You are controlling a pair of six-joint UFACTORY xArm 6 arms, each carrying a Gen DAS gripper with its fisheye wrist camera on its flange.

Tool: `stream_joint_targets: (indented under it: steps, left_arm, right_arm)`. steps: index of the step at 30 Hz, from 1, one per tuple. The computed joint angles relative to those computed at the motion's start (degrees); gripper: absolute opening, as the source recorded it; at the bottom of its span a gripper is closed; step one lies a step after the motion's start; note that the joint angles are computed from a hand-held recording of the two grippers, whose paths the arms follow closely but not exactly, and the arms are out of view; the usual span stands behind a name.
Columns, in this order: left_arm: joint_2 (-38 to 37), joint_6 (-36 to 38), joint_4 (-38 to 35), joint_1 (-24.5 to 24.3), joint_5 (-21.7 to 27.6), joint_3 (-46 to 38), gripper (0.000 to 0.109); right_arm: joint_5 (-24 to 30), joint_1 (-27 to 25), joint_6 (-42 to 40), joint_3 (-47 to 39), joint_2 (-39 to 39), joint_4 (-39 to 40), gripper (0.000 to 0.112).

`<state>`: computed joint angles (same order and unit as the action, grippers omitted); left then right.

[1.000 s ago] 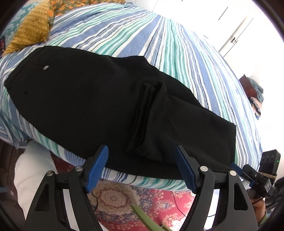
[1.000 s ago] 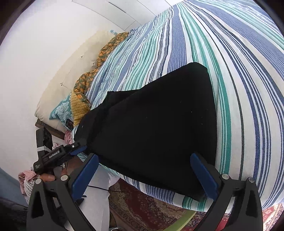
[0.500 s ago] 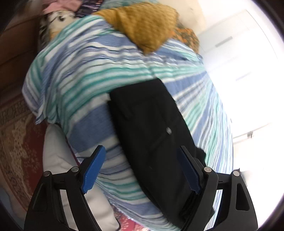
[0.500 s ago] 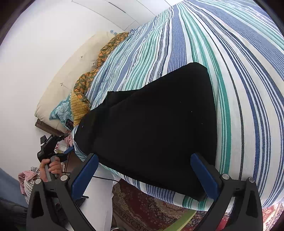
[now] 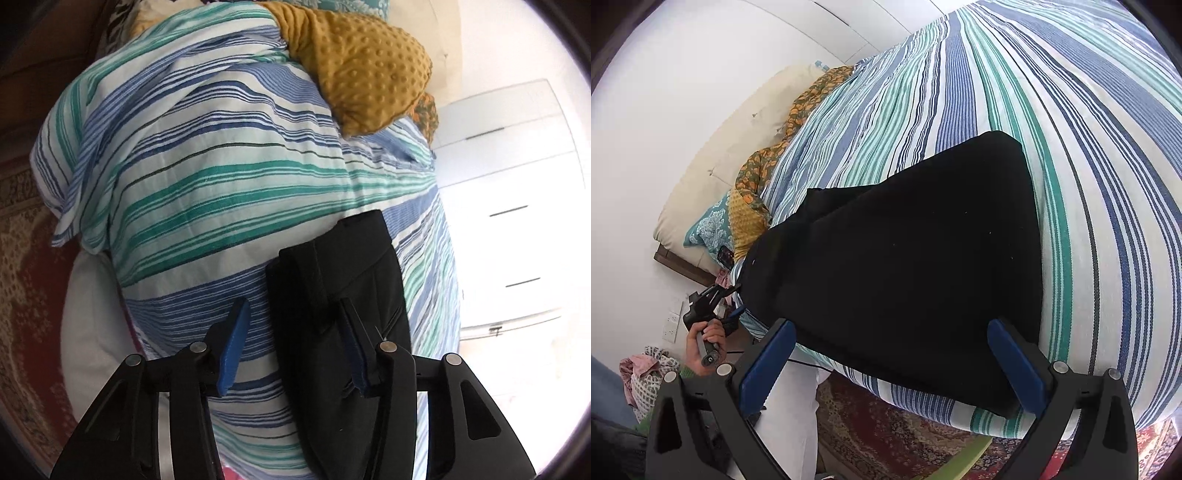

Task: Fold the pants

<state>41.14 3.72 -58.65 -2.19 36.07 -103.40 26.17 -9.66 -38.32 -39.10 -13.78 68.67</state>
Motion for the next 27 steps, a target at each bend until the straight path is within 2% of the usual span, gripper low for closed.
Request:
stream_joint_targets:
  steps: [6, 10, 12, 15, 17, 21, 25, 27]
  left_arm:
    - [4.6, -1.2, -3.4, 1.1, 4.2, -5.1, 0.039]
    - [5.3, -1.1, -3.6, 0.8, 3.7, -6.0, 0.038]
    - [4.2, -2.8, 1.6, -0.1, 1.6, -5.3, 0.026]
    - [-0.4, -5.4, 13.6, -2.7, -4.2, -1.3, 0.019]
    - [-4.4, -5.0, 18.5, -4.5, -7.6, 1.8, 0.019]
    - [-13.3, 1.7, 21.8, -8.9, -12.6, 8.2, 0.018]
    - [-20.4, 10.2, 24.2, -15.2, -15.2, 12.7, 0.018]
    - [-23.2, 16.5, 23.3, -19.1, -15.3, 14.3, 0.018]
  right_arm:
    - [-0.5, 0.2, -0.4, 0.3, -0.1, -0.4, 0.103]
    - [-1.2, 0.9, -0.1, 0.4, -0.1, -0.8, 0.103]
    - [-1.5, 1.1, 0.0, 0.4, -0.2, -1.1, 0.103]
    - [-1.7, 1.3, -0.2, 0.5, -0.2, -0.9, 0.103]
    - [-1.5, 1.2, -0.2, 0.6, -0.3, -0.7, 0.103]
    - [-0.3, 0.4, -0.5, 0.3, -0.3, 0.1, 0.103]
    - [2.0, -1.3, 1.8, -0.3, -1.0, -1.0, 0.102]
    - [1.5, -1.7, 0.7, 0.6, -3.5, 3.3, 0.102]
